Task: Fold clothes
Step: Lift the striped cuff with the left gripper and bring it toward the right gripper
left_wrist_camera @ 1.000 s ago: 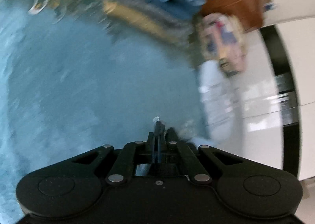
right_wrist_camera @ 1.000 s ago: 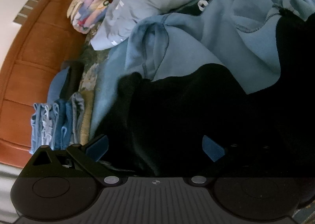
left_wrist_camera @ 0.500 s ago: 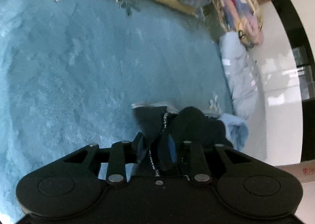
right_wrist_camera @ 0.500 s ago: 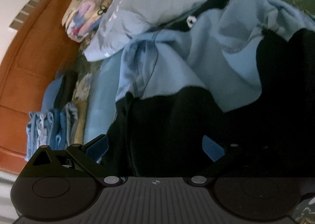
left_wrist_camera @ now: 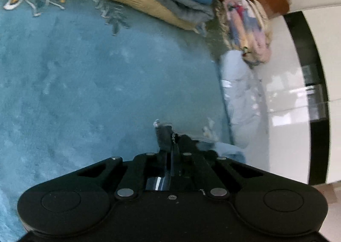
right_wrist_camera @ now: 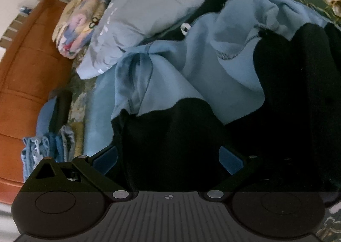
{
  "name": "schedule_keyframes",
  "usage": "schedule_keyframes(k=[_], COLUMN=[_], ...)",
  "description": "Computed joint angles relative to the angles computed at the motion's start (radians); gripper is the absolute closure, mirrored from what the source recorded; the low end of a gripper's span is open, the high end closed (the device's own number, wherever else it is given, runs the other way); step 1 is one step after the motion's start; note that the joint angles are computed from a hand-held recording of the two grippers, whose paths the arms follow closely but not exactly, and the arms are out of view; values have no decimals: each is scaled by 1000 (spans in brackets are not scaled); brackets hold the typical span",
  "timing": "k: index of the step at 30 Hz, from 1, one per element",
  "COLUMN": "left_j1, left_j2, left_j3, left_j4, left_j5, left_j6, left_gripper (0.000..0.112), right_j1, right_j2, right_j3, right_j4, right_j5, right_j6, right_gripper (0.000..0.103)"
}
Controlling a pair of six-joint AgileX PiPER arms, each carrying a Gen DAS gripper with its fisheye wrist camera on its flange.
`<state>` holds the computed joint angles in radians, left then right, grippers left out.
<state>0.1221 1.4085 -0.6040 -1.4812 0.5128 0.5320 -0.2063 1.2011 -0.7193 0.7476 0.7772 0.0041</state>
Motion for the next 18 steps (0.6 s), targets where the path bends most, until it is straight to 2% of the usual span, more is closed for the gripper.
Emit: schedule_keyframes(k=[2, 5, 7, 9, 18], left_j1=[-5, -22, -33, -70, -354], left_j2=[4, -2, 20, 45, 184], left_j3=[-11, -29, -53, -90, -212], left_j4=[-9, -96, -158, -174, -155], left_j5=[28, 103, 217, 297, 470], left_j6=[24, 172, 273, 339, 383], left_gripper=[112, 112, 112, 112, 112], right_j1=[20, 51, 66, 71, -85], right_j2=[13, 35, 43, 44, -32], right_j3=[-5, -25, -39, -48, -46], right_j4=[4, 9, 3, -4, -70], right_j5=[-15, -35, -44, -49, 2], right_j6=[4, 8, 10, 12, 5], right_gripper=[0, 0, 0, 0, 0])
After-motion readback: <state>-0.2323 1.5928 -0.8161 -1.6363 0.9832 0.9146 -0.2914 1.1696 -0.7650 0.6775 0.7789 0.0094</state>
